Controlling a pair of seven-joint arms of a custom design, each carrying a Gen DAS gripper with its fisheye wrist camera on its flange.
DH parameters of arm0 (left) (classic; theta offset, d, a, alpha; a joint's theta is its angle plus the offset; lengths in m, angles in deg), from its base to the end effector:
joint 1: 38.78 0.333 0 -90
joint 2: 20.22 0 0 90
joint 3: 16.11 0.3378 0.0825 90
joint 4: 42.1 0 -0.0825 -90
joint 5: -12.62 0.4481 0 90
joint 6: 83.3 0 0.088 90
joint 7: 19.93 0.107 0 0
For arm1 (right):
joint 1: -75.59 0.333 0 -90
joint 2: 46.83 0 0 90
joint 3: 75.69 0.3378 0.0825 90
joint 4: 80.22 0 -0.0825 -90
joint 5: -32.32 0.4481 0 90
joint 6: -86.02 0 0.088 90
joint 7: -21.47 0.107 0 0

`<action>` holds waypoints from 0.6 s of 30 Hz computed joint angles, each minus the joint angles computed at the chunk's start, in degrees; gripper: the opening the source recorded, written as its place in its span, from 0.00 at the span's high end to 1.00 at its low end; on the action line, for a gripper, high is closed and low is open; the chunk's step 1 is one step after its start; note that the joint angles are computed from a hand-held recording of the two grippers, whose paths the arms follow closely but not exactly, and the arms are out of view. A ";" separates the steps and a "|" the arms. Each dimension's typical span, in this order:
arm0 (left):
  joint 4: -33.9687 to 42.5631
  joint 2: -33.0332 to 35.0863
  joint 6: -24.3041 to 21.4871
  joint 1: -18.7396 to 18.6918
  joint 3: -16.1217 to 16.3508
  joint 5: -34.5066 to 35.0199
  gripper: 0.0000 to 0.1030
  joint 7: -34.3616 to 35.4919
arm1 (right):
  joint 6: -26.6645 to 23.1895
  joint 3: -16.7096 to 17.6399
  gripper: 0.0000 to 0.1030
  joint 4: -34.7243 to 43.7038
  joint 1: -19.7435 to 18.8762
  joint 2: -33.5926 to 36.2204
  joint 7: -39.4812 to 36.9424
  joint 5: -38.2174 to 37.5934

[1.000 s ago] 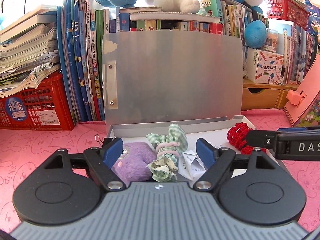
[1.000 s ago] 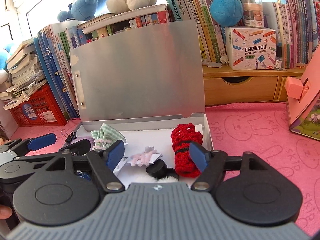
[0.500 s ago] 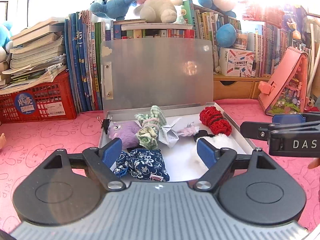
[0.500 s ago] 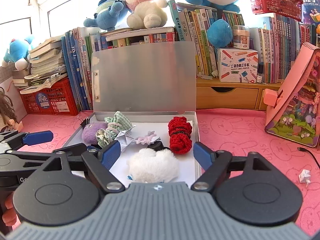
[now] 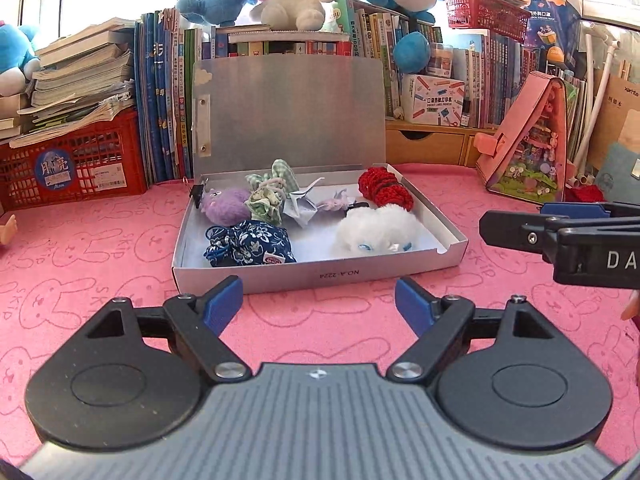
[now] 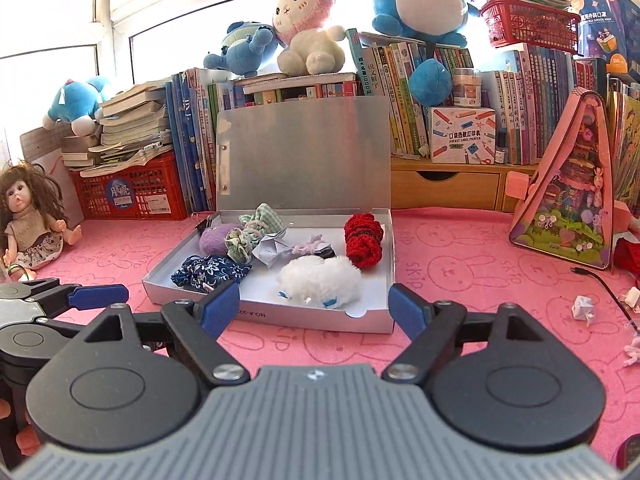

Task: Organize objects
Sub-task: 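Move both grippers back from the box toward the remaining items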

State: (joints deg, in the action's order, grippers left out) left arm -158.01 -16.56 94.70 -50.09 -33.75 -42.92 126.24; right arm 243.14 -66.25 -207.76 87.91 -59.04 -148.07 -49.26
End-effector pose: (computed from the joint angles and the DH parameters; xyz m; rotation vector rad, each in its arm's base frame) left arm 0.6068 -0.2521 0.5032 -1.1924 2.0599 -1.1967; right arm 0.5159 0.2523 0.5088 -1.3858 1.6620 -0.9548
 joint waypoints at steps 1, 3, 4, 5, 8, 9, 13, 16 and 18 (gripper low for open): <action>-0.72 -0.48 0.05 0.07 -0.22 -1.11 0.16 0.70 | -0.23 0.24 0.14 -0.71 0.07 -0.61 0.84 -0.64; -1.92 -1.34 -0.08 -0.19 -0.21 -4.19 0.16 2.78 | -0.77 0.75 0.14 -2.07 0.30 -1.68 2.28 -1.53; -2.62 -1.78 -0.16 -0.50 0.02 -5.44 0.16 3.45 | -1.18 0.99 0.14 -2.66 0.45 -2.10 2.70 -1.71; -3.11 -2.06 -0.10 -0.92 0.32 -6.41 0.16 3.98 | -1.72 1.27 0.14 -3.49 0.62 -2.64 3.03 -1.91; -4.44 -2.83 0.32 -2.13 1.20 -9.35 0.16 5.87 | -3.67 2.06 0.14 -5.35 1.15 -3.84 3.48 -1.97; -4.83 -3.11 0.37 -2.52 1.48 -10.41 0.16 6.64 | -4.13 2.23 0.14 -5.89 1.30 -4.18 3.66 -1.95; -6.42 -4.20 0.46 -4.02 2.61 -14.32 0.16 9.68 | -4.75 2.61 0.14 -8.28 1.83 -5.60 4.73 -1.47; -7.29 -4.78 0.69 -5.10 3.26 -17.05 0.16 12.47 | -5.16 3.03 0.14 -9.92 2.09 -6.55 5.21 -0.73; -7.65 -5.06 0.89 -5.72 3.58 -19.23 0.16 14.74 | -5.62 3.42 0.14 -10.89 2.26 -7.11 5.43 -0.09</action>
